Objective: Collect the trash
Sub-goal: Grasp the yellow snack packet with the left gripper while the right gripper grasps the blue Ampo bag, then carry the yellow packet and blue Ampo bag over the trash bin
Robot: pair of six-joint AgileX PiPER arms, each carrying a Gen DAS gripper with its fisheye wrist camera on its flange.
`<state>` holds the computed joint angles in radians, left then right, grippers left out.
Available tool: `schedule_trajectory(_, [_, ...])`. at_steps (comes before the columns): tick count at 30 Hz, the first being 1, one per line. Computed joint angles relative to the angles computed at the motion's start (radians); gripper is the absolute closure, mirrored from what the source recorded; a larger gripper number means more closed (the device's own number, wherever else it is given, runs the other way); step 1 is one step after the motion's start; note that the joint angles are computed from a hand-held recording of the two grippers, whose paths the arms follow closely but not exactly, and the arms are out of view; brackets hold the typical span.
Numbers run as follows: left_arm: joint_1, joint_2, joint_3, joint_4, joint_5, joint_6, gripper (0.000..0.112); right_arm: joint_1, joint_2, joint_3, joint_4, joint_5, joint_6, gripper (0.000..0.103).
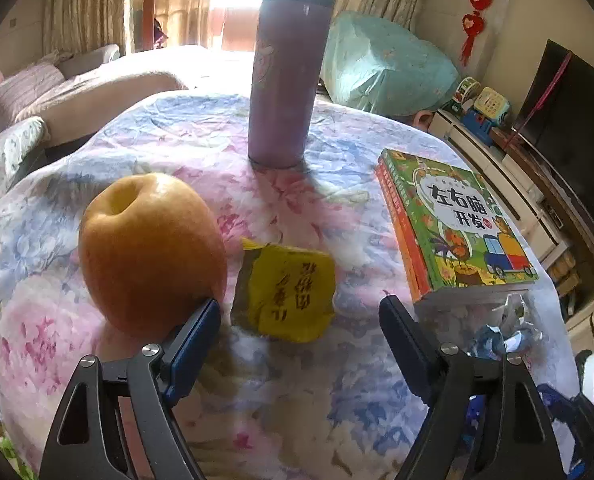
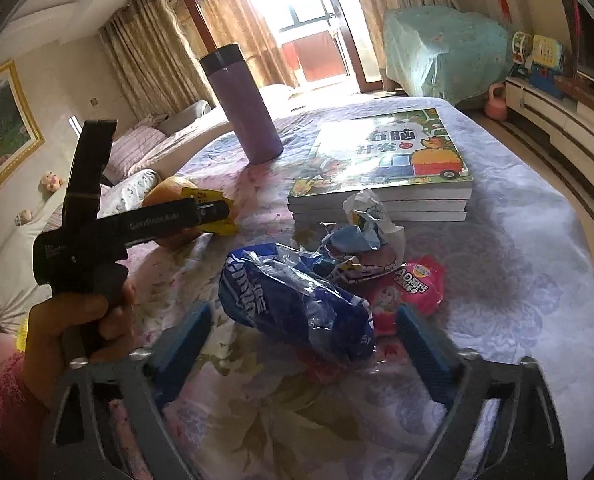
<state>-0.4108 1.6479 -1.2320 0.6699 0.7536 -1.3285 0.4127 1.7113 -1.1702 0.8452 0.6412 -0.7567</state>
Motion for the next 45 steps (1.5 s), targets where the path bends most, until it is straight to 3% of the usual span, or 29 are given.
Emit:
schedule_trajectory(1, [-0.005, 0.008, -0.005, 0.021, 0.004, -0.013, 0.041, -0.001, 0.004, -0.004, -0.006, 0.009, 0.007, 0.035])
schedule_trajectory(3, [-0.002, 0.018, -0.01, 0.016, -0.009, 0.002, 0.066, -0.008, 0.009, -0.008, -0.001, 0.029, 0.004, 0.061])
schedule_trajectory(4, [0.005, 0.022, -0.011, -0.007, -0.023, 0.025, 0.087, -0.008, 0.008, -0.005, -0.008, 0.032, 0.009, 0.061])
schedule_trajectory(5, [0.013, 0.026, -0.008, -0.03, -0.042, 0.048, 0.093, -0.006, -0.001, 0.008, -0.009, 0.02, 0.006, 0.064])
schedule_trajectory(8, [-0.006, 0.015, 0.012, 0.01, -0.047, 0.023, 0.096, 0.003, -0.039, 0.049, -0.016, -0.008, -0.005, 0.068])
schedule_trajectory(14, [-0.073, -0.078, 0.103, 0.028, -0.067, -0.025, 0.098, -0.047, -0.122, 0.138, 0.07, 0.023, -0.073, 0.07])
schedule_trajectory(22, [-0.3, -0.21, 0.222, 0.091, -0.026, -0.192, 0.098, -0.139, -0.262, 0.268, 0.126, 0.046, -0.104, 0.07])
schedule_trajectory(25, [-0.372, -0.24, 0.247, 0.093, -0.045, -0.22, 0.098, -0.188, -0.322, 0.316, 0.123, 0.062, -0.104, 0.07])
schedule_trajectory(32, [-0.507, -0.238, 0.222, 0.081, -0.039, -0.195, 0.098, -0.321, -0.414, 0.382, 0.111, 0.125, -0.113, 0.07])
schedule_trajectory(35, [-0.531, -0.235, 0.217, 0.067, -0.067, -0.186, 0.098, -0.381, -0.449, 0.401, 0.102, 0.153, -0.111, 0.07])
schedule_trajectory(45, [-0.617, -0.165, 0.14, 0.065, -0.057, -0.183, 0.098, -0.601, -0.555, 0.447, 0.093, 0.288, -0.172, 0.07])
